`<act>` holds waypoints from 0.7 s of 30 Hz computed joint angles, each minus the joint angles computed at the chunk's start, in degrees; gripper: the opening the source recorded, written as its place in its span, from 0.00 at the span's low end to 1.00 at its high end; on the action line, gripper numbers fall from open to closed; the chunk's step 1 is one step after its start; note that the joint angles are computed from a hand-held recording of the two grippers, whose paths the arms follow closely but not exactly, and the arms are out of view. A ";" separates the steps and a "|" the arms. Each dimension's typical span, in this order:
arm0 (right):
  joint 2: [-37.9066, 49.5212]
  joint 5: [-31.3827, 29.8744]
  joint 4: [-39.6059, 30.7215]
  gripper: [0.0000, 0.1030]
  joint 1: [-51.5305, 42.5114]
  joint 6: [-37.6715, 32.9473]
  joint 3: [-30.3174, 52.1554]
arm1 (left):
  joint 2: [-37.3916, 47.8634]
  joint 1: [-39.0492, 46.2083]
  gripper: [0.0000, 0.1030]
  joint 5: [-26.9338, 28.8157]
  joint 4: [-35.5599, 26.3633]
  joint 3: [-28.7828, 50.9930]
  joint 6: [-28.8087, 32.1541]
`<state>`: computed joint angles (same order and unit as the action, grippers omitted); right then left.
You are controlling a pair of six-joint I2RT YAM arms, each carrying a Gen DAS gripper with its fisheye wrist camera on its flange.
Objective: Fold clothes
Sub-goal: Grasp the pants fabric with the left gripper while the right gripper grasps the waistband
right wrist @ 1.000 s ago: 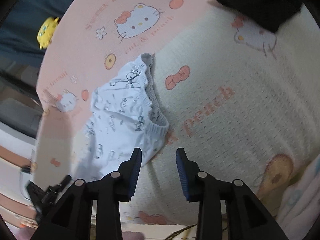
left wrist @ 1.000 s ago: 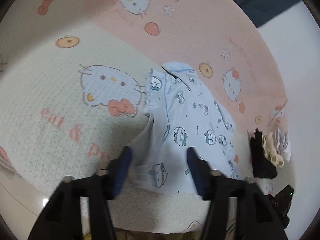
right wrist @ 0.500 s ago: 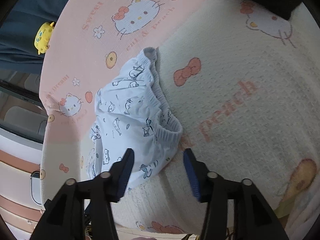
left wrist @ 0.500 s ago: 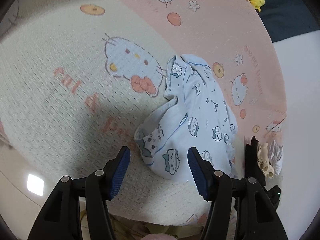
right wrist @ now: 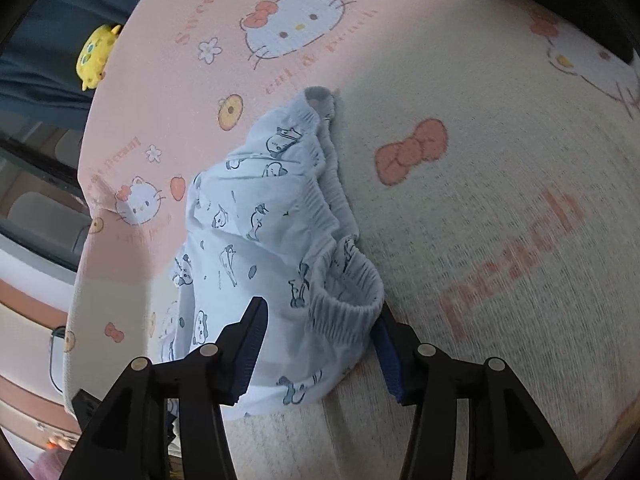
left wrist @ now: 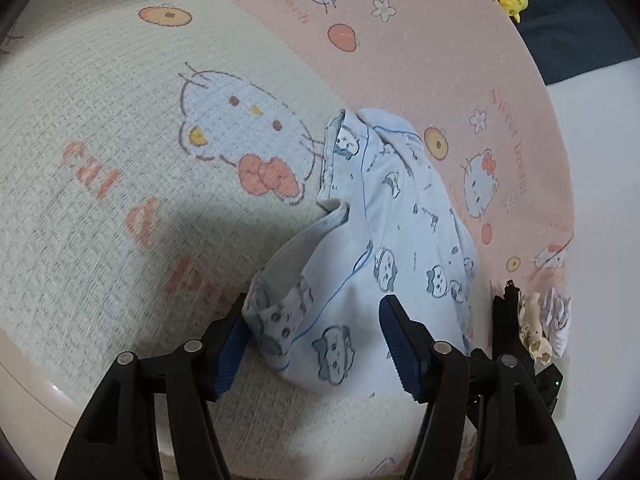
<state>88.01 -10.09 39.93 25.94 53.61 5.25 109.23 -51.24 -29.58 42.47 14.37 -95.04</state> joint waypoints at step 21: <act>4.64 34.19 -27.77 0.16 25.14 -5.05 15.99 | -0.82 -1.17 0.09 -3.94 -36.67 16.11 6.44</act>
